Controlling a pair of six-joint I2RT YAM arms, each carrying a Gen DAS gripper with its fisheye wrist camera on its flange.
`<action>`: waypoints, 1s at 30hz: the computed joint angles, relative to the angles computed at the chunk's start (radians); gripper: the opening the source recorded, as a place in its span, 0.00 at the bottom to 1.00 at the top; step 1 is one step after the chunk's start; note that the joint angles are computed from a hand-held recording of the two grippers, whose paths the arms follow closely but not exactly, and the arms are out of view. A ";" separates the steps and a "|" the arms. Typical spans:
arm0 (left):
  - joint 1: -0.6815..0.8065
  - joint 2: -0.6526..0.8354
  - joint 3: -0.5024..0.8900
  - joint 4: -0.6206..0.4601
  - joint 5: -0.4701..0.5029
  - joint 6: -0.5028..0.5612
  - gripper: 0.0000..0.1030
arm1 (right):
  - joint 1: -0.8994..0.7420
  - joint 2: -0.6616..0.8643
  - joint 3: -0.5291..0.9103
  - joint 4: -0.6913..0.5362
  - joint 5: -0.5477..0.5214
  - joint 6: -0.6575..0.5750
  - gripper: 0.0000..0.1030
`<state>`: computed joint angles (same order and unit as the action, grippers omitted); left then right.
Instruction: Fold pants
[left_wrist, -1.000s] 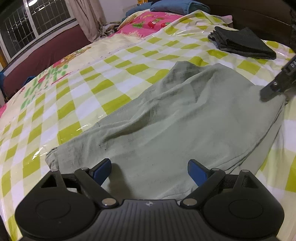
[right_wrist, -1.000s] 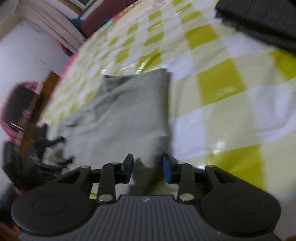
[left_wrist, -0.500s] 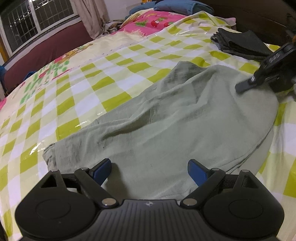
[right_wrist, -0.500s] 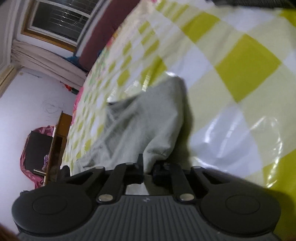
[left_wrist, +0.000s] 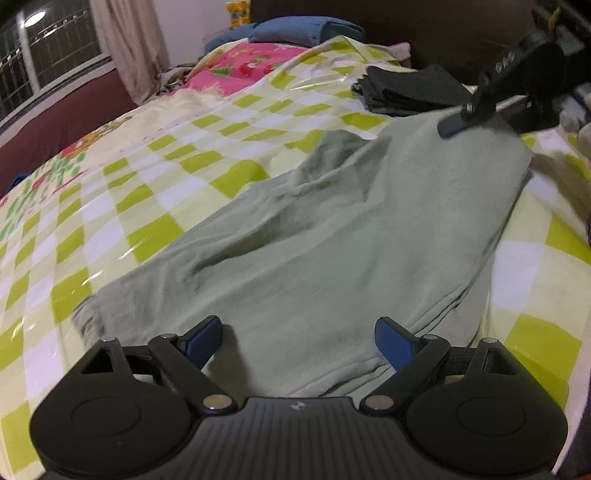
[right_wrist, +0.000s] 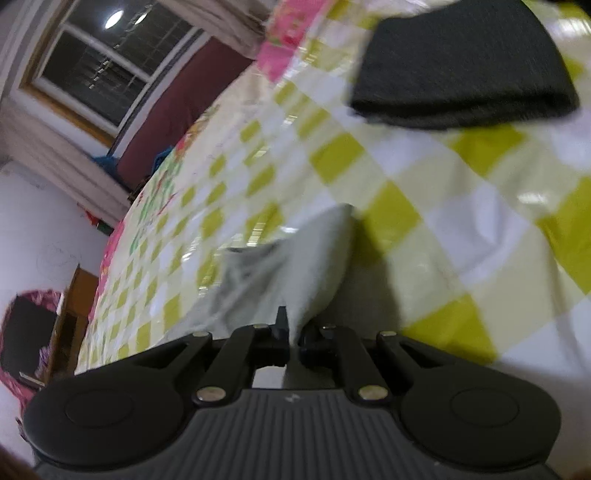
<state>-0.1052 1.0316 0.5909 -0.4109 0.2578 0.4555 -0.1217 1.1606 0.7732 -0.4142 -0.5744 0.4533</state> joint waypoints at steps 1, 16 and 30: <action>0.031 -0.015 -0.003 -0.011 0.020 0.009 0.99 | 0.041 -0.014 0.028 -0.023 0.024 -0.004 0.05; 0.602 -0.155 0.011 -0.276 0.395 0.278 0.99 | 0.935 0.580 0.619 -0.083 0.574 -0.052 0.06; 0.718 -0.056 0.055 -0.332 0.489 0.321 0.99 | 0.995 0.696 0.815 -0.266 0.560 0.060 0.15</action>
<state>0.6132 0.9753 0.6456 -0.7429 0.7467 0.7765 0.8730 1.8562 1.5879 -0.6804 -0.0147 0.5135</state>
